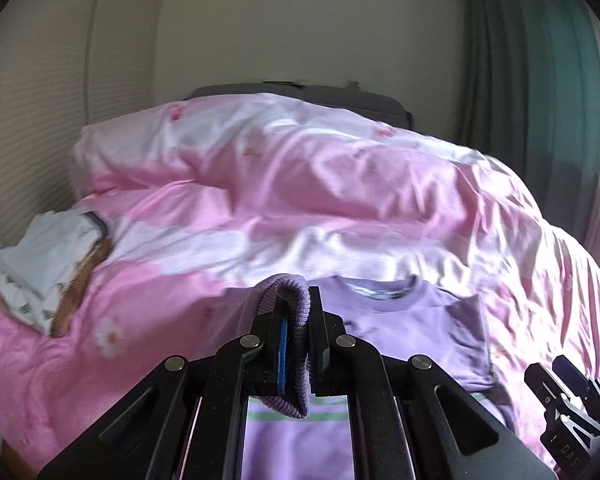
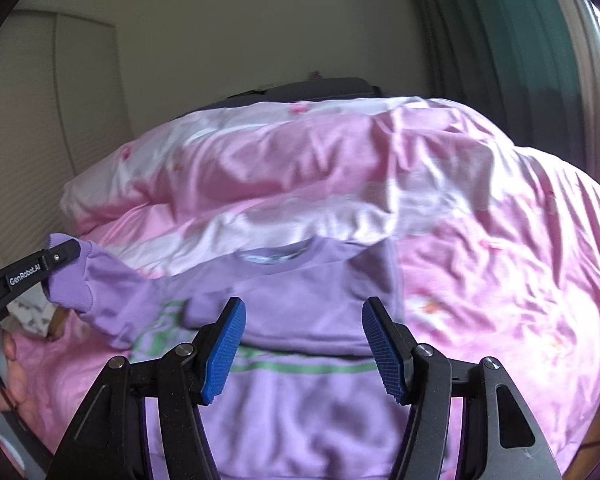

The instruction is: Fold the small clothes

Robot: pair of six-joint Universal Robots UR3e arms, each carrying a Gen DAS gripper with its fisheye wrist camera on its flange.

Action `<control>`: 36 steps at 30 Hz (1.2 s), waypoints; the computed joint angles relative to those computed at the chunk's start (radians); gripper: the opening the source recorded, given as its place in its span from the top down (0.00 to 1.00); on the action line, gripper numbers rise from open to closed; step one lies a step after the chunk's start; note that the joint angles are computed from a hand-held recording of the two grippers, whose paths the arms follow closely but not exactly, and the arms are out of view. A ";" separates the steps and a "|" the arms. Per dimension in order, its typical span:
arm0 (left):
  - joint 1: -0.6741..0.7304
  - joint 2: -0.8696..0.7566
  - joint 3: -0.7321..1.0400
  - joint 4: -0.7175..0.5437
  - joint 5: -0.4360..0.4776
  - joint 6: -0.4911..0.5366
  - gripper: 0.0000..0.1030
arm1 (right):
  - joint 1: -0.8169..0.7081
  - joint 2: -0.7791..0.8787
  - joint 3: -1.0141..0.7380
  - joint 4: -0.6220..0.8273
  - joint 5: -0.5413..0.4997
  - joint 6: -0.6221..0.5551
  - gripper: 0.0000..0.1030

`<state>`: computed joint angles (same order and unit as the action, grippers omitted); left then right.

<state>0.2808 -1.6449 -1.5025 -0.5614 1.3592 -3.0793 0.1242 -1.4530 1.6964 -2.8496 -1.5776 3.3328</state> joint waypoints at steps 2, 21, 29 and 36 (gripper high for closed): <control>-0.089 -0.076 0.082 -0.006 0.062 -0.014 0.91 | -0.056 -0.016 0.025 -0.006 0.033 -0.012 0.40; -0.491 -0.892 1.163 -0.428 0.361 -0.013 0.91 | -0.364 0.099 0.086 -0.058 0.221 -0.052 0.40; -0.500 -0.792 0.897 -0.292 0.381 -0.001 0.66 | -0.378 0.132 0.081 -0.036 0.246 -0.068 0.40; -0.397 -0.485 0.397 -0.065 0.319 0.045 0.48 | -0.325 0.123 0.078 -0.050 0.226 -0.080 0.40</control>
